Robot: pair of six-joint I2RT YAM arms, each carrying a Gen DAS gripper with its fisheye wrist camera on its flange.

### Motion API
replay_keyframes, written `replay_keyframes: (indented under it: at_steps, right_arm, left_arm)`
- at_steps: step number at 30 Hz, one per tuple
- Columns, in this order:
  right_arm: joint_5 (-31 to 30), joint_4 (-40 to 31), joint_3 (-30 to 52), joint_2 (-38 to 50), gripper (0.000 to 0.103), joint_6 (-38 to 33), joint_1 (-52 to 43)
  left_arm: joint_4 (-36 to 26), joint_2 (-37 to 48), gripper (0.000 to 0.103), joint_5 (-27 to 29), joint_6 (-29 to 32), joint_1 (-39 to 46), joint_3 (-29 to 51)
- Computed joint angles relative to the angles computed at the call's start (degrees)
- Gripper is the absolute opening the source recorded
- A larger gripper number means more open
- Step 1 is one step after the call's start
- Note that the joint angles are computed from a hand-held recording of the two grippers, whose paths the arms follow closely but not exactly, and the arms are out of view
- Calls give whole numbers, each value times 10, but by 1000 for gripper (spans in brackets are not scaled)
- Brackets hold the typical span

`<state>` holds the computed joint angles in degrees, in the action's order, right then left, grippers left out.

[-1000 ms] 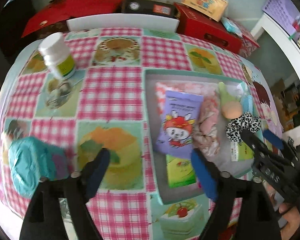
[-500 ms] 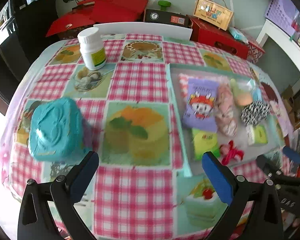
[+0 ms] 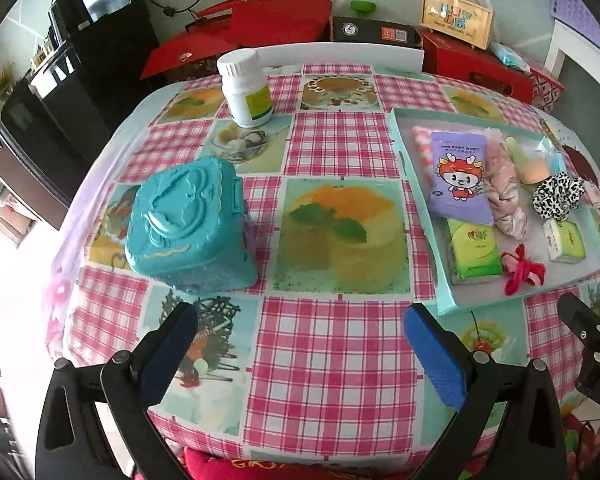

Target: Organize soft objects

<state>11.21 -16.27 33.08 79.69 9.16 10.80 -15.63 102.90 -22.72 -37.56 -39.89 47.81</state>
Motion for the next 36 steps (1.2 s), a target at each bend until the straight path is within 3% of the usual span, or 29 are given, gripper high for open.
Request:
replay_keyframes:
  at_steps: [19, 36]
  right_arm:
    - [17, 28, -21, 6, 103, 6, 20]
    - [57, 34, -32, -16, 103, 3, 44]
  left_arm:
    - [44, -22, 102, 26, -38, 19, -51]
    - [30, -33, 102, -36, -47, -19, -49]
